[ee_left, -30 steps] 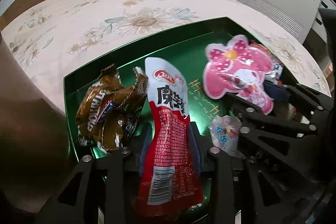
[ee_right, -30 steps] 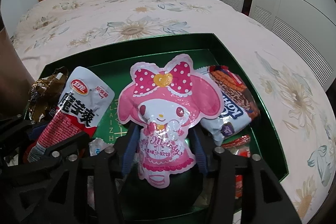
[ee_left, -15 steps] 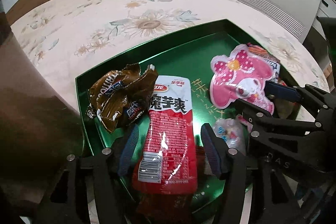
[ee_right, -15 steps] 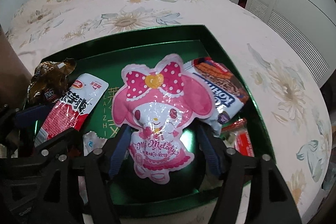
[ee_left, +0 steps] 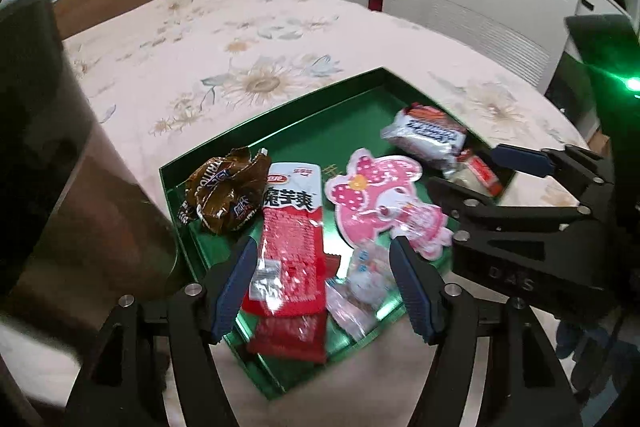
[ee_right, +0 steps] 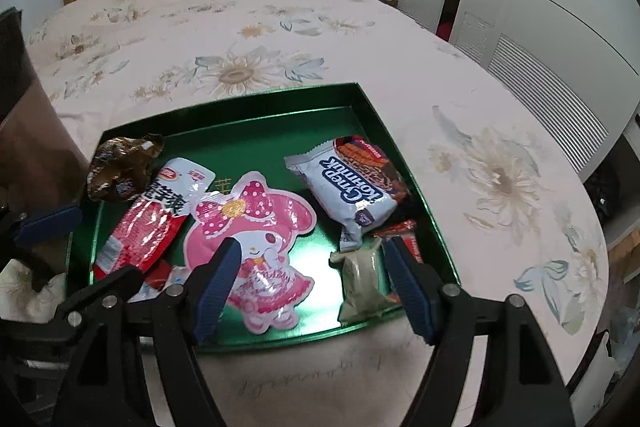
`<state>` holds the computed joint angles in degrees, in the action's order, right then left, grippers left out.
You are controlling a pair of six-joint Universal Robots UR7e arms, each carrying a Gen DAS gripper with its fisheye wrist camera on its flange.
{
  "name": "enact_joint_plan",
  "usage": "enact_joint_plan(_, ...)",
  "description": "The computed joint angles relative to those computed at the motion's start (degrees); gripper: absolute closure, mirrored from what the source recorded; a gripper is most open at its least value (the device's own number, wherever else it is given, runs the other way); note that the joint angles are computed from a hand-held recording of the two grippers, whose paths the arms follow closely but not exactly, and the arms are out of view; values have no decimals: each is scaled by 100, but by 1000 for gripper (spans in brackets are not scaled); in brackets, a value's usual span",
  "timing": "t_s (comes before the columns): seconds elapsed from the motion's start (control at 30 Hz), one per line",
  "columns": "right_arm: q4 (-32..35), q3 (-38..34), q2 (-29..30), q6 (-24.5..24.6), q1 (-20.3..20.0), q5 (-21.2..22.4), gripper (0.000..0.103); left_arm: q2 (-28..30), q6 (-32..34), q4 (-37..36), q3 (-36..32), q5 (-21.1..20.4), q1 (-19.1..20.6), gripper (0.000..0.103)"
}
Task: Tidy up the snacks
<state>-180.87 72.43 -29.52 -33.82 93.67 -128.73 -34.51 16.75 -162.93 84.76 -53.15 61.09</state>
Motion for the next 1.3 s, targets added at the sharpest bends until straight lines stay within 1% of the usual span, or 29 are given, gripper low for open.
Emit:
enact_joint_plan(0.07,-131,196,-105,-24,46,24,0,-156,-38,-71,215,-92,-34,39)
enact_joint_plan(0.2,-397,622,-314,-72,146,45,0,-508,-71,-314,738,-94,-116,38)
enact_joint_plan(0.4,-746,1237,-592,18,296,84,0,-1097,50,-786,1585,53,-226,38)
enact_joint_plan(0.5,-915,1494,-690,76,380,80,0,-1398,22,-938,1947,122,-243,34)
enact_joint_plan(0.7,-1256,2137,-909,297,634,203,0,-1966,0,-1152,2565,258,-256,34)
enact_joint_plan(0.8,-1452,2411,-952,336,785,258,0,-2302,26,-1317,2914,327,-277,34)
enact_joint_plan(0.97,-1759,2787,-907,373,1063,178,0,-2672,92,-1511,3290,472,-293,34)
enact_joint_plan(1.1,-1972,3062,-892,448,1247,127,0,-3064,-42,-1518,3589,476,-283,34)
enact_joint_plan(1.17,-2047,3183,-891,512,1332,98,0,-3200,-71,-1542,3696,474,-281,34)
enact_joint_plan(1.3,-2174,3319,-877,567,1471,-7,0,-3373,-113,-1753,3925,627,-306,34)
